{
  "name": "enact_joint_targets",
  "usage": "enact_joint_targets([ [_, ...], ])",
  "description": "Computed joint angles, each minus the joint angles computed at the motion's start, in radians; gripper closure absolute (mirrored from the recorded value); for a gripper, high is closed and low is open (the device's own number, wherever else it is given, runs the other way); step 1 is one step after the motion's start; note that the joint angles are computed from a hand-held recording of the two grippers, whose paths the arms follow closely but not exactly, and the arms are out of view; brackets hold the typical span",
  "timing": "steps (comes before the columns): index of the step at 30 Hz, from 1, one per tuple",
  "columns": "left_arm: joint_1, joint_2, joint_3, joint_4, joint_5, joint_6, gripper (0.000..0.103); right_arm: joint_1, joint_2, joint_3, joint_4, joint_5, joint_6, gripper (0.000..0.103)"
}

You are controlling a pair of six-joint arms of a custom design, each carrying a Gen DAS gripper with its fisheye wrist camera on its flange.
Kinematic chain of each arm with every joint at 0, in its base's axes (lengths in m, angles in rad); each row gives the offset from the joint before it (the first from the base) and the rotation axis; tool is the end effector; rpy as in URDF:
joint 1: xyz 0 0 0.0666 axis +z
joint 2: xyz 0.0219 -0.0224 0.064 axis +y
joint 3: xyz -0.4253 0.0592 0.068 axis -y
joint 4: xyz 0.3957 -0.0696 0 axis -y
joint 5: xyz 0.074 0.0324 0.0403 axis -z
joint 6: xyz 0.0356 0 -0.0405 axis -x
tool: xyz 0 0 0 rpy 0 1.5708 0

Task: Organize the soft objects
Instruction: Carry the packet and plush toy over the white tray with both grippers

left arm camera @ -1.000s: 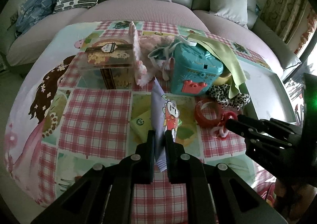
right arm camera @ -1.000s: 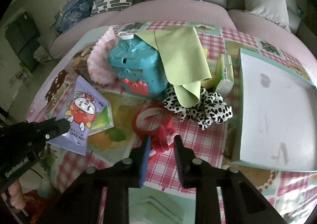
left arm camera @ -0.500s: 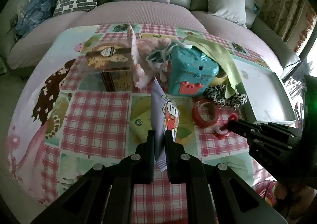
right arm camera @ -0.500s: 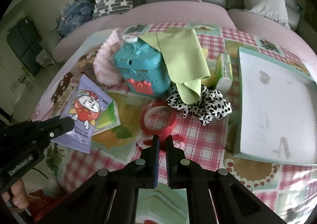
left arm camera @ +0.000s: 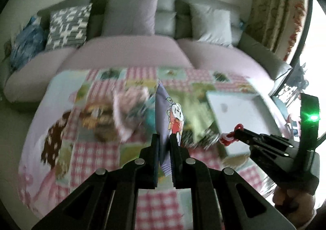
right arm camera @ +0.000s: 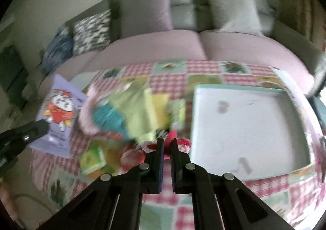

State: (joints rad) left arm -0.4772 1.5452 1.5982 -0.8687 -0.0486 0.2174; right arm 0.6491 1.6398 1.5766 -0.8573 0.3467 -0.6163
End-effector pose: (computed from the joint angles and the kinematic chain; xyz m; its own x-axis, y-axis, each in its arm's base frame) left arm 0.4883 -0.2510 0.4985 -0.7242 0.1319 -0.6769 0.2796 0.9534 -0.1133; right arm 0.4687 0.3400 0.4395 -0.7513 0.1124 -0.6504 0.0363 0.9909 0.1293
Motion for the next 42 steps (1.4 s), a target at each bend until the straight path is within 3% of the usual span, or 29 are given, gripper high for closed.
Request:
enact_joint_targets([
  [8,-0.085,0.186,0.256,-0.067,0.059,-0.059,0.093,-0.106,-0.012,0.004,-0.037,0.075,-0.123,0.097],
  [16,-0.160,0.414,0.532,-0.206,0.037,-0.087,0.093,-0.226,0.011,0.013,-0.124,0.093,-0.222,0.097],
  [24,-0.186,0.580,0.710,-0.286,0.043,-0.079,0.093,-0.313,0.023,-0.050,-0.104,0.061,-0.254,0.097],
  [31,-0.189,0.727,0.910,-0.359,0.032,-0.049,0.093,-0.351,0.032,-0.060,-0.072,0.090,-0.225,0.097],
  [42,-0.187,0.827,1.063,-0.422,0.049,-0.031,0.092,-0.374,0.034,-0.058,-0.076,0.090,-0.220,0.095],
])
